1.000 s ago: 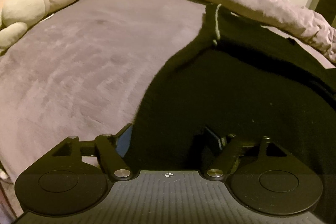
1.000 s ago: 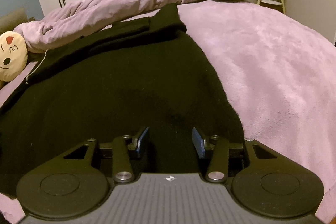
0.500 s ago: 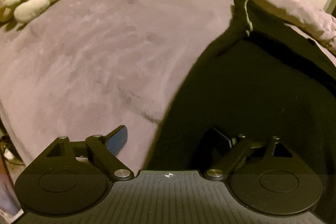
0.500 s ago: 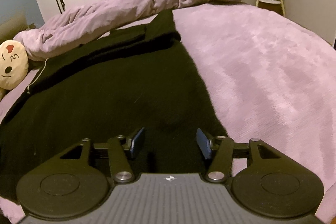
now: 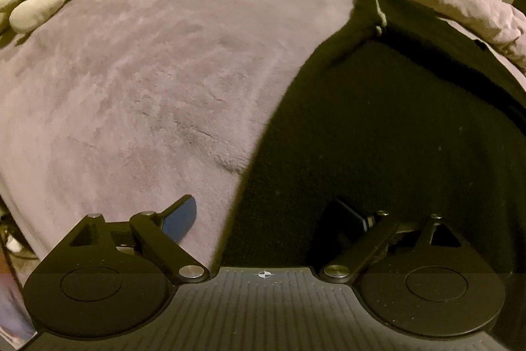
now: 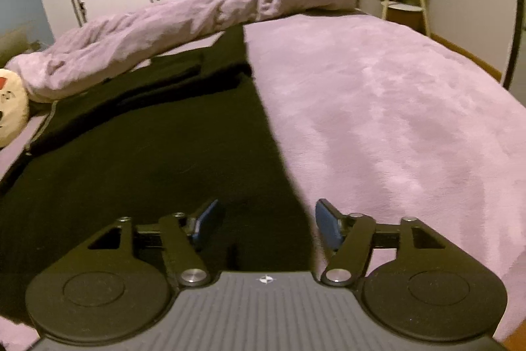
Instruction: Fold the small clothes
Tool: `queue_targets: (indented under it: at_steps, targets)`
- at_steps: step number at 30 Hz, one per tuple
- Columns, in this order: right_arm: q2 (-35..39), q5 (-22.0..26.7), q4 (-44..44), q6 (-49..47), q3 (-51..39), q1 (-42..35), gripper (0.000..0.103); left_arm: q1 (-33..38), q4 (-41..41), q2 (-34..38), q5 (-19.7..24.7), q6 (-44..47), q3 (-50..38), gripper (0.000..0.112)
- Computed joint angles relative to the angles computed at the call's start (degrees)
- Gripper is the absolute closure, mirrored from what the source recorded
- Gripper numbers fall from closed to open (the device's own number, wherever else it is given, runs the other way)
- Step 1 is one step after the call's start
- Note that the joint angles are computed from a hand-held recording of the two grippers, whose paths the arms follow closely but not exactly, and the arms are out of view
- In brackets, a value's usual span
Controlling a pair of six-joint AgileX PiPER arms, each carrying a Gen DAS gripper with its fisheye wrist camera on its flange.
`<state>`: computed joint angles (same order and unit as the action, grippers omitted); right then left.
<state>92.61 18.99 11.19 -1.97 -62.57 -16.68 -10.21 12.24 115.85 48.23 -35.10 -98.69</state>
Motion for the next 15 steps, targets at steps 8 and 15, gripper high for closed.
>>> queue_targets:
  at_steps: [8,15]
  targets:
    - [1.97,4.08,12.75,-13.00,-0.50,-3.47,0.042,-0.39,-0.22,0.42,1.93,1.08,-1.47,0.024]
    - [1.73,7.41,14.71,-15.86,-1.87,-5.06,0.074,-1.07,-0.75,0.62,3.65,1.03,-2.94,0.038]
